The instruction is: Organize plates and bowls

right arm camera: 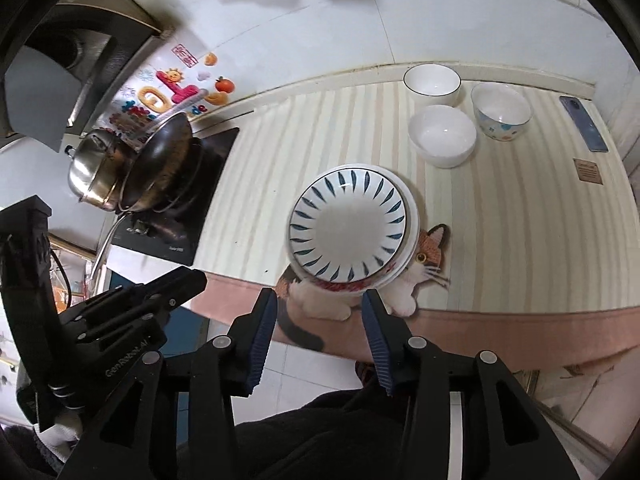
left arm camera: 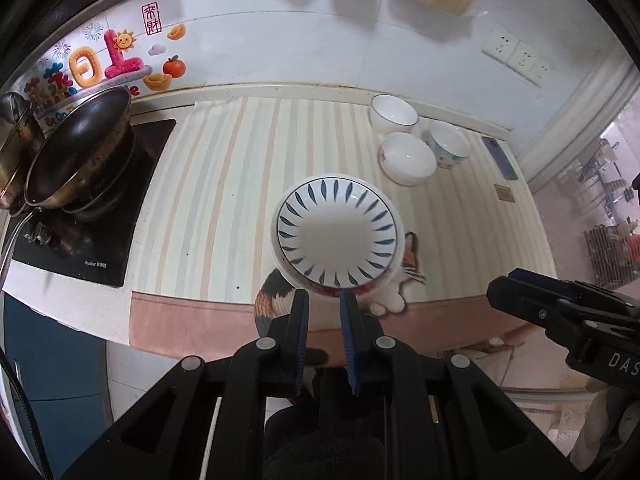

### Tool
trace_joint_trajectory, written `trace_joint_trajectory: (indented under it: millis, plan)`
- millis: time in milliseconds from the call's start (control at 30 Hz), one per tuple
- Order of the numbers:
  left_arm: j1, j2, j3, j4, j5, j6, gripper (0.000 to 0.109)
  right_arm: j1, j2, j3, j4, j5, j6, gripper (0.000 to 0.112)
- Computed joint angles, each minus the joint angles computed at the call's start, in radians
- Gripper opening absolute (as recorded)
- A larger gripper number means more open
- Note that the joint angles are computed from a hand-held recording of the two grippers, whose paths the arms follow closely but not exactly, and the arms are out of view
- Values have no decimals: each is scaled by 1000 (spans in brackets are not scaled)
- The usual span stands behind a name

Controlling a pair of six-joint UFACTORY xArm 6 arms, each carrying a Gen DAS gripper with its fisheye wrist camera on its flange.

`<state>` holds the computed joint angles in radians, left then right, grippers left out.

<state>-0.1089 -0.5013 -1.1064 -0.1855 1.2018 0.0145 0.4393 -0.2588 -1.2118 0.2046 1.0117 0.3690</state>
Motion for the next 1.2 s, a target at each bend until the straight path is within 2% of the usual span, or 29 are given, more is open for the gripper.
trace_joint_trajectory:
  millis: [67,200,333,533,633,700,800,900,1067,1200]
  plan:
    - [1,-21,6,-1,7,-2,15,14,-27,13,-17,6,21,47]
    - [4,-33,18,-2,-18,-24,26,17,-56,39,-12,8,32,62]
    - [-13,9,7,30,-60,-72,33,-21,-33,30,14,22,-9,69]
    - [-60,163,-75,68,-140,-172,34,-136,57,-23,68,21,-120,70]
    - [-96,289,-158,91,-188,-235,34,-216,137,-69,79,-4,-161,70]
    - [-113,404,-244,87,-192,-263,34,-268,211,-117,87,-18,-181,70]
    - [-118,584,-393,-5,-158,-274,34,-334,348,-220,109,-22,-213,70]
    - [-116,778,-580,-102,-85,-291,34,-388,521,-368,131,-4,-248,70]
    - [-144,1096,-954,-95,46,-326,34,-442,812,-658,170,76,-258,68]
    - [-154,1336,-1279,-87,167,-339,33,-457,981,-839,198,127,-251,57]
